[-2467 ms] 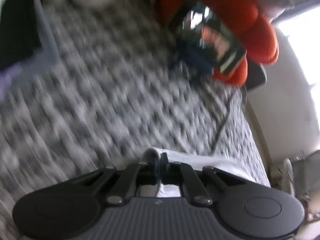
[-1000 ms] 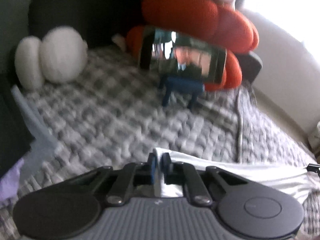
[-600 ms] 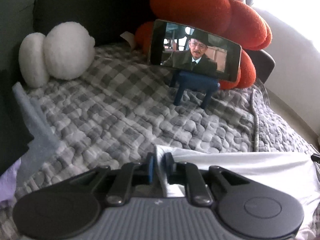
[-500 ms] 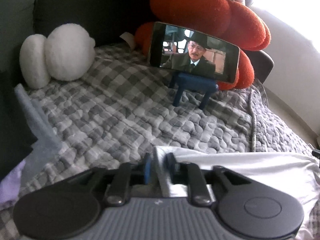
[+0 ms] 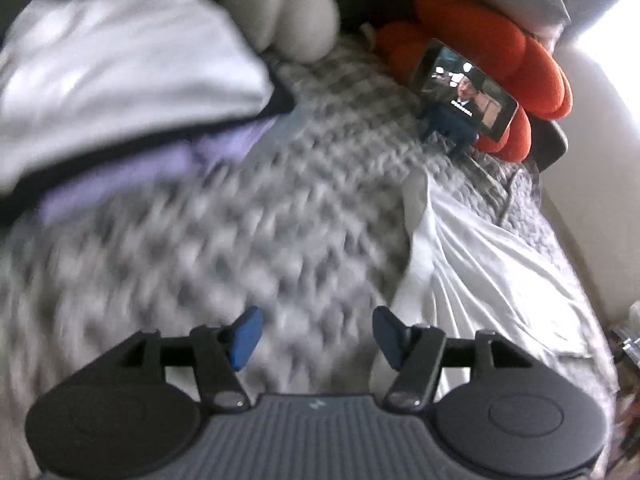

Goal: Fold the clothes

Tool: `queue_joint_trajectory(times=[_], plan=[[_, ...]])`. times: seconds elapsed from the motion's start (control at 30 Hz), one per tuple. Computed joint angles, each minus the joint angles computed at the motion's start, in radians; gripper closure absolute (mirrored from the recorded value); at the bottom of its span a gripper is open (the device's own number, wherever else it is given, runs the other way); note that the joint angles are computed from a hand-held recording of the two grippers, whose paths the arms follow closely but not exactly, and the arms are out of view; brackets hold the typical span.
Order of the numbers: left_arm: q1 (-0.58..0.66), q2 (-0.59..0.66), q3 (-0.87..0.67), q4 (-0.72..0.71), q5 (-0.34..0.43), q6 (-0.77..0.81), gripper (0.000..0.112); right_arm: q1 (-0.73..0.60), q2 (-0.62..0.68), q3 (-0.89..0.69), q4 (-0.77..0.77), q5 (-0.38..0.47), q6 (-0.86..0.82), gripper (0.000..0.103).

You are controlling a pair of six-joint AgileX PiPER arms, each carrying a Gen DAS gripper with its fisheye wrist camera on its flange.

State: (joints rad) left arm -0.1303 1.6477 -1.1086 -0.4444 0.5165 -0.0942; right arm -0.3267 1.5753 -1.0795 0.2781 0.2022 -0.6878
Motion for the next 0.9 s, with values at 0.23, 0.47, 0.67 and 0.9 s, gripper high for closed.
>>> queue_joint_trajectory(times=[0.23, 0.47, 0.67, 0.9], plan=[[0.005, -0.038, 0.101, -0.351, 0.002, 0.247, 0.05, 0.098, -0.127, 0.1, 0.072, 0.031, -0.045, 0.07], [-0.038, 0.08, 0.053, -0.476, -0.051, 0.212, 0.093, 0.128, -0.237, 0.162, 0.078, 0.081, -0.001, 0.07], [-0.056, -0.066, 0.146, -0.183, -0.24, 0.032, 0.1, 0.107, -0.317, 0.216, 0.129, 0.13, -0.033, 0.069], [-0.11, -0.046, 0.216, 0.084, -0.309, -0.135, 0.098, 0.12, -0.297, 0.277, 0.132, 0.183, 0.0, 0.069]])
